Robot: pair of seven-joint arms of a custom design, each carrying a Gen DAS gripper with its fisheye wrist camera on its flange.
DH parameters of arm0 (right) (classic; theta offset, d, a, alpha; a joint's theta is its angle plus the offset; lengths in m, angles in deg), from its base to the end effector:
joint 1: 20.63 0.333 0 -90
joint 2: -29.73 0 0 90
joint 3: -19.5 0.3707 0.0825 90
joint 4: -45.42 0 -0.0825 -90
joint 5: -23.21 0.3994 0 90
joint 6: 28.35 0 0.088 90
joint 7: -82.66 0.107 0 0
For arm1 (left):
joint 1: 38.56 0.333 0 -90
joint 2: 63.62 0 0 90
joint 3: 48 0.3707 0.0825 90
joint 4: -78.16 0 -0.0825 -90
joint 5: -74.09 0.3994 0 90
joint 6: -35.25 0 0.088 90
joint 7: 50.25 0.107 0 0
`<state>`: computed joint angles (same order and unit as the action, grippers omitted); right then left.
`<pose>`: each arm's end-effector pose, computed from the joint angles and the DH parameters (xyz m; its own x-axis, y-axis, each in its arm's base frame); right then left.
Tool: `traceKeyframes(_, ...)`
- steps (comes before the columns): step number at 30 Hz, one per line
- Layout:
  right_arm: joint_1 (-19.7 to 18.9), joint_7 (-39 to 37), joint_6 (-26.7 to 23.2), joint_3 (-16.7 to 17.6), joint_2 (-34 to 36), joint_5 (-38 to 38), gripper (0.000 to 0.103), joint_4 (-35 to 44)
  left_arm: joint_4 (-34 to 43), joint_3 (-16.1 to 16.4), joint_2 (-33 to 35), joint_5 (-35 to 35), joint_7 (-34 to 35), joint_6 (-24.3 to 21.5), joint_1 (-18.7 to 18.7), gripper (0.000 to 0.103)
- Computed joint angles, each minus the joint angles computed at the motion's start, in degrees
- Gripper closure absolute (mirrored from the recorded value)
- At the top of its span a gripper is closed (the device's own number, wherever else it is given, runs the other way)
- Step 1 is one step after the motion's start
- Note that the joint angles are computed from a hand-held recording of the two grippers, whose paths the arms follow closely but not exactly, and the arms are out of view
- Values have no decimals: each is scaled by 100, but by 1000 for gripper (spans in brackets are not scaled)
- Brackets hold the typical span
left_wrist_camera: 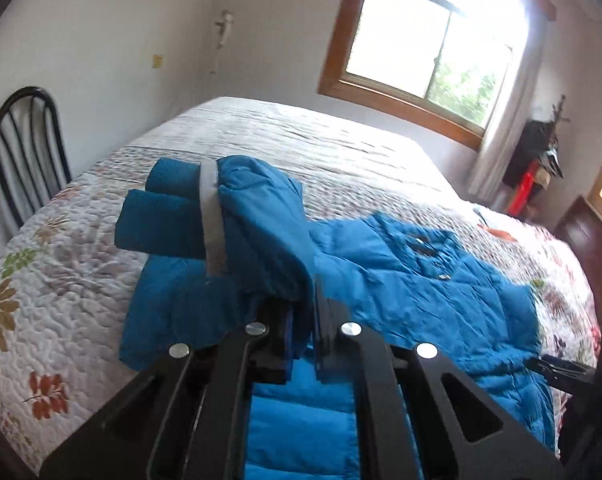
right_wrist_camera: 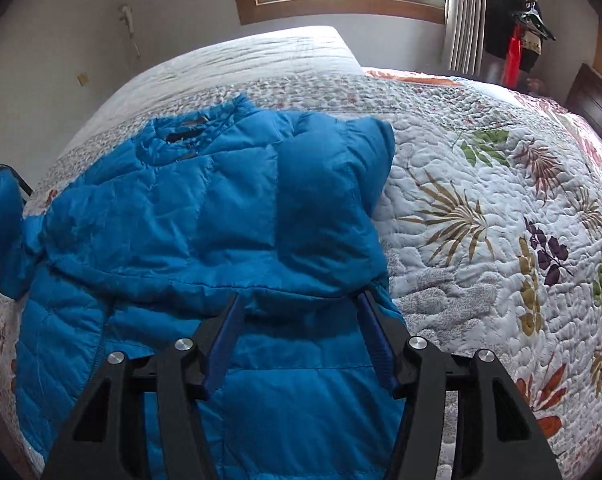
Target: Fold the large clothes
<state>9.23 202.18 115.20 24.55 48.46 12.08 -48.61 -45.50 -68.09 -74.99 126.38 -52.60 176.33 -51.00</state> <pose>0.6009 0.4100 0.5330 0.2349 -0.9649 -0.1171 -0.8469 -0.1440 -0.5119 0.4478 -0.3025 0.5787 0.3356 -0.9242 0.1823 -0.5466 -0.3487 -0.7613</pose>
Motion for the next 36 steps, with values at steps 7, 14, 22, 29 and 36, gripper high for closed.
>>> traceKeyframes(7,-126,-131,-156,69,117,366,45,38,789,119,1220,-267,657,105,-543,97)
traceKeyframes(14,71,30,-357,-65,225,-31,43,208,1040,496,1936,-943,1593,393,-875,96)
traceKeyframes(22,105,73,-387,-77,271,-200,41,239,997,643,1874,-1197,1943,366,-1113,84)
traceKeyframes(29,325,304,-552,-174,225,-746,41,306,332,417,920,-1419,2353,728,-1034,61)
traceKeyframes(36,526,119,-787,-16,309,-933,41,661,288,132,453,-935,1387,-908,-559,60)
